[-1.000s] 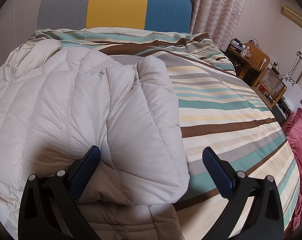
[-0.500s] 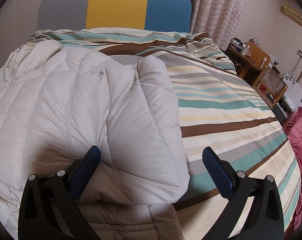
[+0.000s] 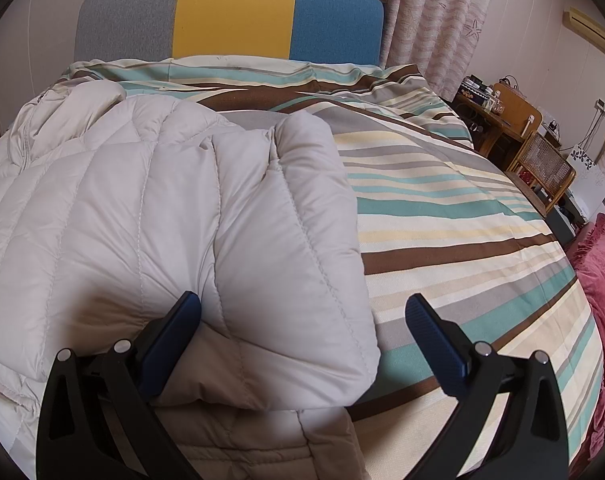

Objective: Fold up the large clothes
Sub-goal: 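Lift the cuff with the left tool and fold the sleeve over the jacket front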

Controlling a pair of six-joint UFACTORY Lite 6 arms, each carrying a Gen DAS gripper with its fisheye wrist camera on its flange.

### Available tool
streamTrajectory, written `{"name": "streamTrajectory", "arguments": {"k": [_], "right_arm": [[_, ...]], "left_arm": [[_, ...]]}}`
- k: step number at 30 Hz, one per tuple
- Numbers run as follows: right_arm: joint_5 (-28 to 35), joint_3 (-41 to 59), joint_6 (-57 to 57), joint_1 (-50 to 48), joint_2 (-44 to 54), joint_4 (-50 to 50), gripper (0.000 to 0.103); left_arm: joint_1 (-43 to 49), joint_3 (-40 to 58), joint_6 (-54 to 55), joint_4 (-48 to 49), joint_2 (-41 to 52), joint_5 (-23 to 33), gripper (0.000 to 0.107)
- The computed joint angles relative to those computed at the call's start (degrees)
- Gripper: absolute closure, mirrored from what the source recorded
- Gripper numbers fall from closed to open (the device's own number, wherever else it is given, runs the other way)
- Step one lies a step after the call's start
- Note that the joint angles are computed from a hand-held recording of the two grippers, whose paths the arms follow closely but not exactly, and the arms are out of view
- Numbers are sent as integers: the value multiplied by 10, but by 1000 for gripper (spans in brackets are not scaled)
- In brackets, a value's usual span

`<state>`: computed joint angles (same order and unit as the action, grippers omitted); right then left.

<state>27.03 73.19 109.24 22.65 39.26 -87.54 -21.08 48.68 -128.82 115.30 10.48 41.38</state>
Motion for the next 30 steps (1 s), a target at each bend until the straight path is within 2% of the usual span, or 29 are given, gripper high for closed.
{"name": "streamTrajectory", "arguments": {"k": [4,17,25,30], "right_arm": [[4,1,-3,2,0,3,2],[3,1,-1,2,1,1,2],[-3,1,6,1,1,-2,2],[-9,-1,10,-2,-1,-4,2]], "left_arm": [[-44,33,24,-14,44,12,97],[-128,181,140,-99,185,-8,97],[-140,241,189,-118,234,-64,97],[-134,275,203,-143,255,-121,97]]}}
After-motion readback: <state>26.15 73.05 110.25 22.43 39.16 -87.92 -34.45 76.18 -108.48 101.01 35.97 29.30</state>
